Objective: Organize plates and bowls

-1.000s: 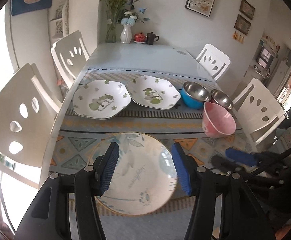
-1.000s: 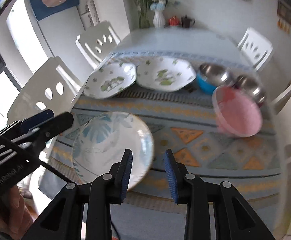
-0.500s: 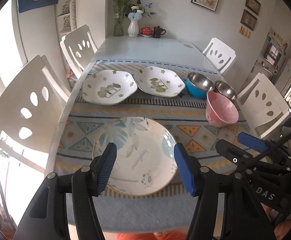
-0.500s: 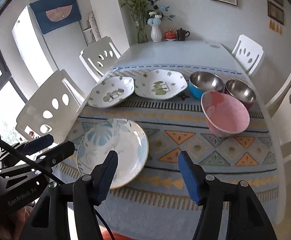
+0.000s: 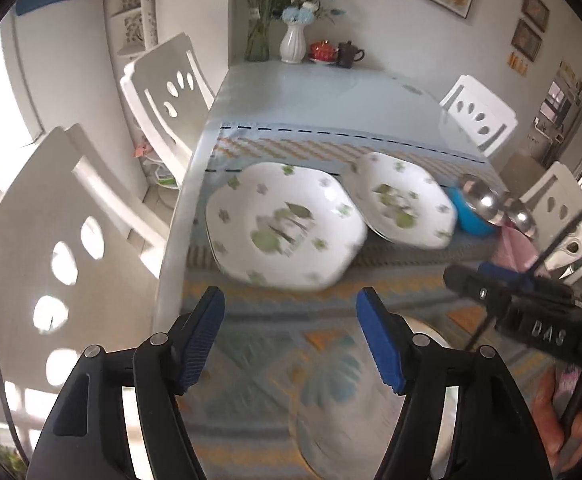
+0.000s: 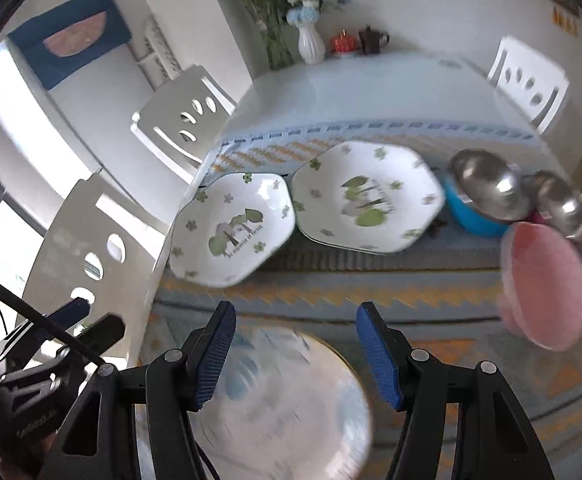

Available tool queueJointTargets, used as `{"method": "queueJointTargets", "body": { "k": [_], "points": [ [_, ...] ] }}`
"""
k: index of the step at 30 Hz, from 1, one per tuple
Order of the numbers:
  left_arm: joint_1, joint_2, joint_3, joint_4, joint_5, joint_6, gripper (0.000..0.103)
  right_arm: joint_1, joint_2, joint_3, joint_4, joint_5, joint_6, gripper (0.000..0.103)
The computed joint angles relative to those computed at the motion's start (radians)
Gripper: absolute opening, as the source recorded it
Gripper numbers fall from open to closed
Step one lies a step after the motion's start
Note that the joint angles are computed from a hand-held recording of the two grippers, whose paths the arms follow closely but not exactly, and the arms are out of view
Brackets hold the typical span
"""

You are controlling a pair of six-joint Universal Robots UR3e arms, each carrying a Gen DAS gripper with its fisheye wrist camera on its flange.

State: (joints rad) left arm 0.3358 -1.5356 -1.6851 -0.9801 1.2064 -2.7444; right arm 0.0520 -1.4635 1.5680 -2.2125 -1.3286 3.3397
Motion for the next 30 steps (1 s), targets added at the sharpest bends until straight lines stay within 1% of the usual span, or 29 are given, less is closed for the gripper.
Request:
{"method": "queueJointTargets", "body": {
  "k": [1,2,4,6,10,14,19,20,22,23,25,27,28,29,30],
  "points": [
    [-0.004,-0.069,0.053,-0.002,-0.002,0.002,0.067,0.015,0.057,-0.043,-0.005,-0.006,0.026,0.061],
    [-0.001,-0.153,0.127,-0.028,-0.024,0.009,0.067,0.031,0.125,-0.089,-0.017,-0.013,0.054,0.061],
    [0.008,-0.269,0.236,-0.082,-0.053,0.006,0.067,0.055,0.221,-0.172,0.005,-0.028,0.09,0.061],
    [0.004,-0.402,0.362,-0.119,-0.044,-0.015,0.067,0.062,0.301,-0.248,0.035,-0.02,0.12,0.061],
    [0.013,-0.579,0.544,-0.159,-0.042,-0.029,0.067,0.078,0.403,-0.343,0.058,-0.043,0.171,0.061],
    [0.023,-0.741,0.742,-0.255,-0.053,-0.042,0.067,0.091,0.51,-0.476,0.127,-0.057,0.189,0.061],
    [0.025,-0.833,0.846,-0.315,-0.083,-0.03,0.067,0.102,0.612,-0.613,0.187,-0.069,0.185,0.06],
    [0.025,-0.842,0.85,-0.316,-0.093,-0.022,0.067,0.103,0.627,-0.63,0.193,-0.067,0.179,0.058],
    [0.02,-0.852,0.851,-0.315,-0.093,-0.016,0.067,0.109,0.681,-0.716,0.246,-0.068,0.162,0.046],
    [0.019,-0.858,0.861,-0.322,-0.092,-0.014,0.067,0.114,0.712,-0.769,0.279,-0.073,0.16,0.043],
    [0.021,-0.865,0.863,-0.33,-0.103,-0.007,0.067,0.113,0.738,-0.805,0.289,-0.061,0.161,0.035],
    [0.022,-0.863,0.853,-0.321,-0.11,0.0,0.066,0.122,0.764,-0.852,0.312,-0.062,0.154,0.03],
    [0.026,-0.864,0.855,-0.325,-0.12,0.008,0.065,0.133,0.783,-0.896,0.342,-0.086,0.163,0.03],
    [0.03,-0.868,0.86,-0.335,-0.137,0.014,0.063,0.138,0.786,-0.901,0.341,-0.096,0.169,0.03],
    [0.036,-0.873,0.868,-0.349,-0.155,0.022,0.058,0.138,0.787,-0.899,0.335,-0.096,0.174,0.031]
  ]
}}
